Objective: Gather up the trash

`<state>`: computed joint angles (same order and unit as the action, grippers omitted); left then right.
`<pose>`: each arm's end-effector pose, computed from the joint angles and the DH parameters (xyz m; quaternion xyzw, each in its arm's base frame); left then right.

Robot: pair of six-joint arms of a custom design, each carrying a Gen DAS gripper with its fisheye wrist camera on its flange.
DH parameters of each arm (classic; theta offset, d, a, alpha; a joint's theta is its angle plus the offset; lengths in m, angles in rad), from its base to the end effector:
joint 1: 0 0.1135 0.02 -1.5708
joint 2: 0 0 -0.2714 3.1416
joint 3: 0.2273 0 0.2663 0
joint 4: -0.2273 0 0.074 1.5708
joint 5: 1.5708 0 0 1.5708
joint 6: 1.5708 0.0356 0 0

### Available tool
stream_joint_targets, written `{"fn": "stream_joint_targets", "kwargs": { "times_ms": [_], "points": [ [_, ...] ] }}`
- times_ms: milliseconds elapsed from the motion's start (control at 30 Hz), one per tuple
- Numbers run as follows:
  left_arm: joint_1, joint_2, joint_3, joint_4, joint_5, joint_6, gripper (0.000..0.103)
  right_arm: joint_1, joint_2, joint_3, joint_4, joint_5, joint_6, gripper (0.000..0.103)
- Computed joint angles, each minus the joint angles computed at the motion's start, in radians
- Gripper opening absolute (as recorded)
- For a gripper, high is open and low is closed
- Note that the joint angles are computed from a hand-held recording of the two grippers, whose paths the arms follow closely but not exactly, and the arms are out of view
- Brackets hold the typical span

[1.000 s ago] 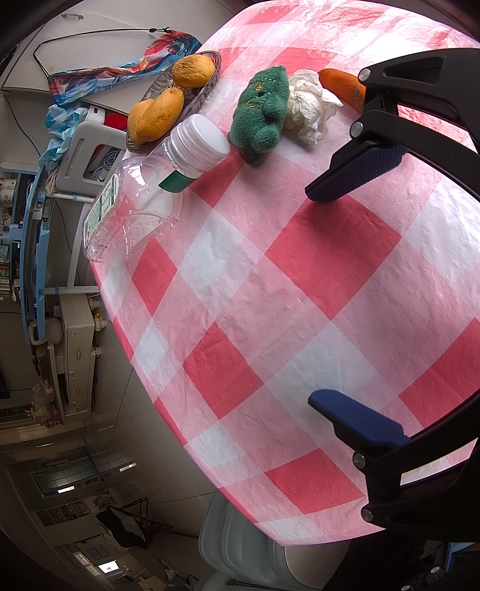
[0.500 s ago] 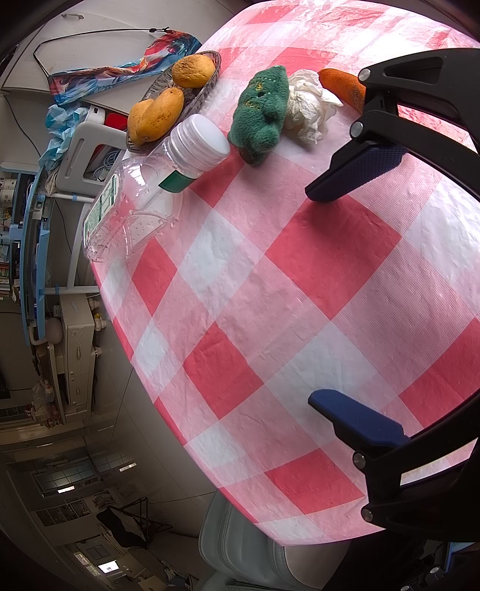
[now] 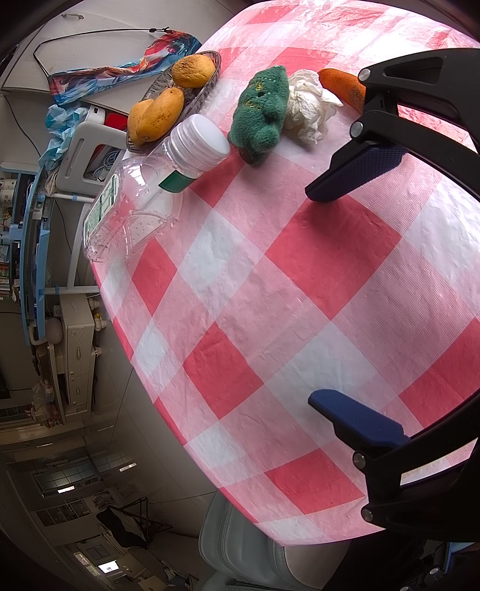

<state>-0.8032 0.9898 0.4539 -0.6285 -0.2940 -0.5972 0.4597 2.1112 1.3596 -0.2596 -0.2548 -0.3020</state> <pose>0.1237 -0.1134 0.1602 0.0702 0.9668 -0.0189 0.2451 0.3973 0.2067 0.1210 -0.3869 0.8720 0.1433 0.2635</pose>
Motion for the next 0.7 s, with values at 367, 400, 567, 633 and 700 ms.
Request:
{"fn": "stream_joint_targets", "kwargs": {
  "times_ms": [367, 400, 567, 633, 700],
  "points": [
    [0.002, -0.001, -0.001, 0.000, 0.001, 0.003, 0.056, 0.000, 0.001, 0.002, 0.000, 0.000, 0.000, 0.097],
    [0.002, -0.002, 0.000, -0.001, 0.001, 0.001, 0.056, 0.001, 0.000, 0.000, 0.000, 0.000, 0.000, 0.097],
    [0.007, -0.003, 0.000, -0.001, 0.002, 0.004, 0.056, 0.001, 0.000, 0.000, 0.000, 0.001, 0.001, 0.097],
    [0.029, -0.009, -0.004, 0.003, 0.010, 0.012, 0.056, 0.001, 0.000, 0.000, 0.000, 0.001, 0.001, 0.097],
    [0.056, -0.025, -0.007, 0.003, 0.029, 0.018, 0.056, 0.001, 0.001, 0.000, 0.001, 0.001, 0.001, 0.097]
  ]
}}
